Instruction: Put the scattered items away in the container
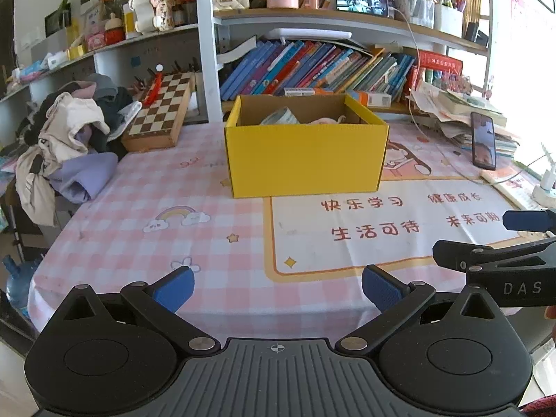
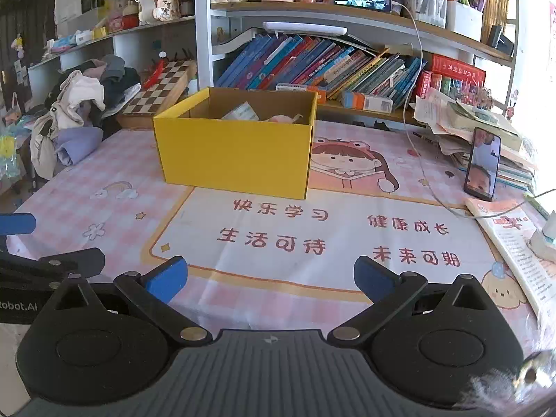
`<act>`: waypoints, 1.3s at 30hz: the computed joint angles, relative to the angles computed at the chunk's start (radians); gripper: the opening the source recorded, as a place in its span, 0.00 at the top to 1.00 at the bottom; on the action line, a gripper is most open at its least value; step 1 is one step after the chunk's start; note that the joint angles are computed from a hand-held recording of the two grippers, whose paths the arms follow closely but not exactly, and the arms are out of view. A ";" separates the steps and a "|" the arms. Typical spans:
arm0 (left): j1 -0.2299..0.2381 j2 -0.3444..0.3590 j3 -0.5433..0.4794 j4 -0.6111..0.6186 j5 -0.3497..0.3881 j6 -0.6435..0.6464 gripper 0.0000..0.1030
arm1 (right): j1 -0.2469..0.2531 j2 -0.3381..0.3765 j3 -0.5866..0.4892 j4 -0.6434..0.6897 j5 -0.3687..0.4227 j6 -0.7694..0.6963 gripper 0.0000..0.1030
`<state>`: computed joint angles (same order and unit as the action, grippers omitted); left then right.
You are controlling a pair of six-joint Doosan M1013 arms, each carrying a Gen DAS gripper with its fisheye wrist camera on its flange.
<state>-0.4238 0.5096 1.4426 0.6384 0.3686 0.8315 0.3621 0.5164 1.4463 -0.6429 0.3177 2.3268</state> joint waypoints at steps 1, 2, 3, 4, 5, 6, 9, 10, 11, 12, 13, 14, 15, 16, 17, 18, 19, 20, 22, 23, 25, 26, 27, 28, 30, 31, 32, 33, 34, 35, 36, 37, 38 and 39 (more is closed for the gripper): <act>0.000 0.000 0.000 -0.004 0.001 0.002 0.00 | 0.000 -0.001 0.001 0.007 0.000 -0.008 0.00; 0.000 0.000 0.000 -0.009 0.002 0.005 0.00 | 0.000 -0.001 0.001 0.013 0.002 -0.014 0.00; 0.000 -0.001 0.000 -0.015 0.004 0.008 0.00 | 0.001 -0.001 0.002 0.017 0.006 -0.019 0.00; 0.000 -0.001 0.001 -0.021 0.004 0.012 0.00 | 0.001 -0.001 0.001 0.023 0.010 -0.025 0.00; 0.000 0.000 0.000 -0.029 0.006 0.018 0.00 | 0.001 -0.001 0.001 0.029 0.014 -0.030 0.00; 0.000 0.000 0.000 -0.037 0.007 0.023 0.00 | 0.001 -0.001 0.001 0.031 0.017 -0.032 0.00; 0.002 0.000 -0.001 -0.054 0.012 0.035 0.00 | 0.001 -0.001 0.001 0.022 0.019 -0.018 0.00; 0.001 0.001 -0.002 -0.058 0.014 0.039 0.00 | 0.000 -0.001 0.002 0.017 0.020 -0.010 0.00; 0.001 0.001 -0.003 -0.057 0.018 0.040 0.00 | 0.000 -0.001 0.002 0.015 0.021 -0.005 0.00; 0.000 0.001 -0.004 -0.055 0.022 0.041 0.00 | 0.000 -0.001 0.001 0.017 0.022 -0.005 0.00; -0.001 0.002 -0.005 -0.051 0.025 0.041 0.00 | 0.000 -0.001 0.001 0.023 0.024 -0.009 0.00; -0.001 0.003 -0.006 -0.050 0.030 0.042 0.00 | -0.001 0.000 0.000 0.029 0.026 -0.013 0.00; -0.002 0.003 -0.007 -0.049 0.034 0.043 0.00 | -0.001 0.000 0.000 0.034 0.027 -0.017 0.00; -0.002 0.004 -0.008 -0.054 0.036 0.051 0.00 | -0.001 0.000 0.000 0.038 0.028 -0.021 0.00; -0.003 0.004 -0.008 -0.055 0.037 0.054 0.00 | -0.001 -0.001 0.000 0.042 0.028 -0.025 0.00; -0.003 0.004 -0.008 -0.057 0.037 0.057 0.00 | -0.001 -0.001 0.000 0.045 0.027 -0.030 0.00; -0.003 0.004 -0.008 -0.059 0.037 0.061 0.00 | -0.002 -0.001 0.001 0.047 0.027 -0.033 0.00; -0.004 0.004 -0.009 -0.067 0.038 0.069 0.00 | -0.002 -0.001 0.001 0.049 0.026 -0.037 0.00; -0.004 0.004 -0.010 -0.075 0.040 0.077 0.00 | -0.001 -0.002 0.001 0.051 0.026 -0.041 0.00; -0.004 0.004 -0.010 -0.077 0.040 0.079 0.00 | -0.001 -0.002 0.001 0.050 0.025 -0.041 0.00; -0.004 0.003 -0.010 -0.079 0.040 0.080 0.00 | -0.001 -0.003 0.002 0.050 0.022 -0.044 0.00; -0.004 0.003 -0.010 -0.079 0.041 0.079 0.00 | -0.001 -0.003 0.002 0.052 0.023 -0.046 0.00; -0.001 0.002 -0.007 -0.085 0.034 0.088 0.00 | 0.000 -0.003 0.001 0.055 0.024 -0.050 0.00; 0.003 0.001 -0.004 -0.091 0.029 0.098 0.00 | 0.000 -0.003 0.001 0.058 0.024 -0.055 0.00; 0.003 0.000 -0.003 -0.089 0.030 0.092 0.00 | 0.000 -0.002 0.000 0.062 0.025 -0.062 0.00; 0.003 -0.001 -0.002 -0.087 0.030 0.087 0.00 | 0.001 -0.003 0.000 0.065 0.025 -0.066 0.00; 0.003 -0.001 -0.002 -0.086 0.031 0.086 0.00 | 0.000 -0.003 0.001 0.068 0.023 -0.069 0.00; 0.003 -0.001 -0.001 -0.085 0.031 0.085 0.00 | 0.000 -0.003 0.001 0.071 0.022 -0.071 0.00; 0.002 -0.002 -0.001 -0.079 0.033 0.080 0.00 | 0.000 -0.003 0.001 0.074 0.022 -0.074 0.00; 0.002 -0.002 0.000 -0.078 0.033 0.078 0.00 | 0.000 -0.003 0.000 0.077 0.022 -0.077 0.00; 0.002 -0.003 0.000 -0.076 0.034 0.077 0.00 | 0.000 -0.003 0.000 0.080 0.023 -0.081 0.00; 0.002 -0.003 0.001 -0.075 0.035 0.076 0.00 | 0.000 -0.002 -0.001 0.082 0.023 -0.083 0.00; 0.003 -0.003 0.001 -0.077 0.035 0.077 0.00 | 0.001 -0.002 -0.002 0.084 0.024 -0.086 0.00; 0.004 -0.003 0.001 -0.081 0.036 0.079 0.00 | 0.001 -0.002 -0.002 0.085 0.024 -0.088 0.00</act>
